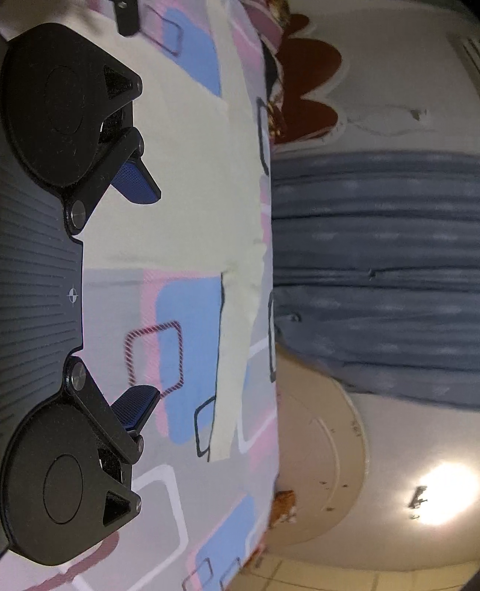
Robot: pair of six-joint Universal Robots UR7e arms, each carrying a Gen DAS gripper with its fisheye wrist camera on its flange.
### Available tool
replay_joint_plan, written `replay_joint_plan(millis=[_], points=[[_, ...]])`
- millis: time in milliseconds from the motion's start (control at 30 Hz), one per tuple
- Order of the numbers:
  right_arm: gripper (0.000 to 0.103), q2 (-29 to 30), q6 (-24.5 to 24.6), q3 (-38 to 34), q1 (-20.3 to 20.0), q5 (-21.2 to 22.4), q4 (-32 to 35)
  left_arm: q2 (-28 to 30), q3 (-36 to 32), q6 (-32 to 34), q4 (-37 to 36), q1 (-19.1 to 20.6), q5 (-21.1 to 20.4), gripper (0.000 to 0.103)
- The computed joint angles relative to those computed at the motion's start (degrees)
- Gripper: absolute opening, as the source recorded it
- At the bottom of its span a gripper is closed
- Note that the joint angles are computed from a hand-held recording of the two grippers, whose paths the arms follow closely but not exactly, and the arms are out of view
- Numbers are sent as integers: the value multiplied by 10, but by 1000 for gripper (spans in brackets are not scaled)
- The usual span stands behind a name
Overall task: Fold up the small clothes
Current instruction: 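Move the right tool to the sweater sleeve cuff and close on it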
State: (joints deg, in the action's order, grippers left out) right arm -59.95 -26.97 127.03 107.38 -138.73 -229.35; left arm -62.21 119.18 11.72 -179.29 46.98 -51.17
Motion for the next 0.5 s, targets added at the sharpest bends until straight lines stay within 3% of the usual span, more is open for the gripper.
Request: replay_joint_plan(millis=[67,100,167,300,400,500], points=[[103,-4,-13,-20,-33,21,1,36,-42,12,2,19,-12,93],[103,-6,-17,-29,-47,30,3,52,-58,20,-2,25,-12,81],[103,-7,-28,-53,-84,55,3,90,-98,40,-5,36,-1,74],[102,-18,-4,-102,-159,104,41,156,-179,45,1,57,17,78],[52,-21,24,-148,-207,124,95,189,-224,37,16,68,26,82],[53,-19,60,-186,-251,152,119,219,-264,49,26,77,37,81]])
